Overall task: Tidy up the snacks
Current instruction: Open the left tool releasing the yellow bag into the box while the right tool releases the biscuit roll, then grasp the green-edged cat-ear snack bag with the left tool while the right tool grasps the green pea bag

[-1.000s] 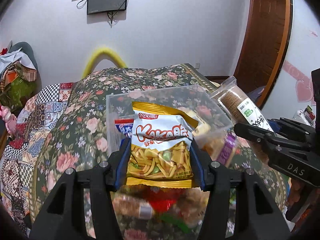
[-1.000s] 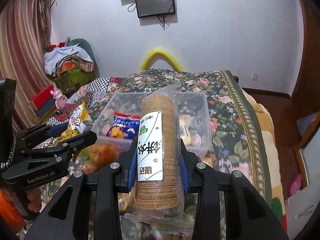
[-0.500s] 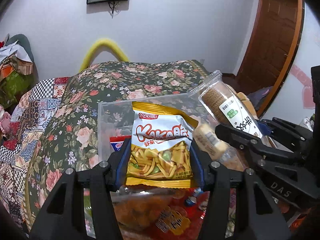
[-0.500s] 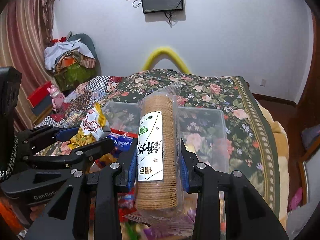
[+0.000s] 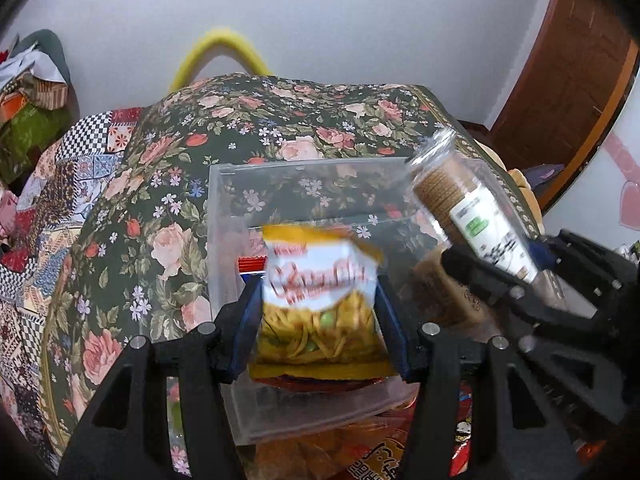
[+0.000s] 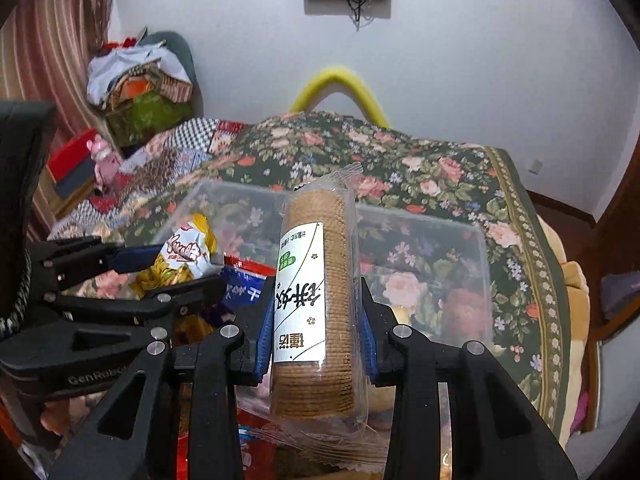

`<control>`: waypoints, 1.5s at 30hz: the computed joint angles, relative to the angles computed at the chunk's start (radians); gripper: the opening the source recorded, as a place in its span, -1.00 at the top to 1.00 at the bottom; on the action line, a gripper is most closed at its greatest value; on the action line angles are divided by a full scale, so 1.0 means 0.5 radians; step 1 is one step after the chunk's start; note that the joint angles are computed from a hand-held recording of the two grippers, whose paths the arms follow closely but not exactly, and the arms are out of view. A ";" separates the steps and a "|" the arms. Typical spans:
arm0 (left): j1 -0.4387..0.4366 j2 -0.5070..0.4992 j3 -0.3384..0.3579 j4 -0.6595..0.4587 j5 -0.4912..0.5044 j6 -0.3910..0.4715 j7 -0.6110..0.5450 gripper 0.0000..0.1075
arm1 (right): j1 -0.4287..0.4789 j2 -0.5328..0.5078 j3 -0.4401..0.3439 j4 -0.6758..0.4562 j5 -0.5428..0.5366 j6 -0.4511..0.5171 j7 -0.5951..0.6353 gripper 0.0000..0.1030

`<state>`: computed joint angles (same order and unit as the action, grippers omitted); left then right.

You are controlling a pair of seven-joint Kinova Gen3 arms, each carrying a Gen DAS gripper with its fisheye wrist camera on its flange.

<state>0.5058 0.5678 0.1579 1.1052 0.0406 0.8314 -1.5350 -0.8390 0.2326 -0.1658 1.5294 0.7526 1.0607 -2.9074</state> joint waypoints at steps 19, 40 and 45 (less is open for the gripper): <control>-0.031 -0.195 0.006 0.259 -0.027 -0.156 -0.059 -0.13 | 0.013 -0.012 0.016 -0.006 -0.054 -0.004 0.012 0.30; -0.220 -0.799 0.099 0.932 0.155 -0.337 -0.247 -0.50 | -0.312 -0.237 -0.317 0.088 0.282 0.526 -0.527 -0.03; -0.215 -0.869 0.098 1.064 0.137 -0.313 -0.230 -0.54 | -0.382 -0.262 -0.383 0.165 0.245 0.598 -0.705 -0.14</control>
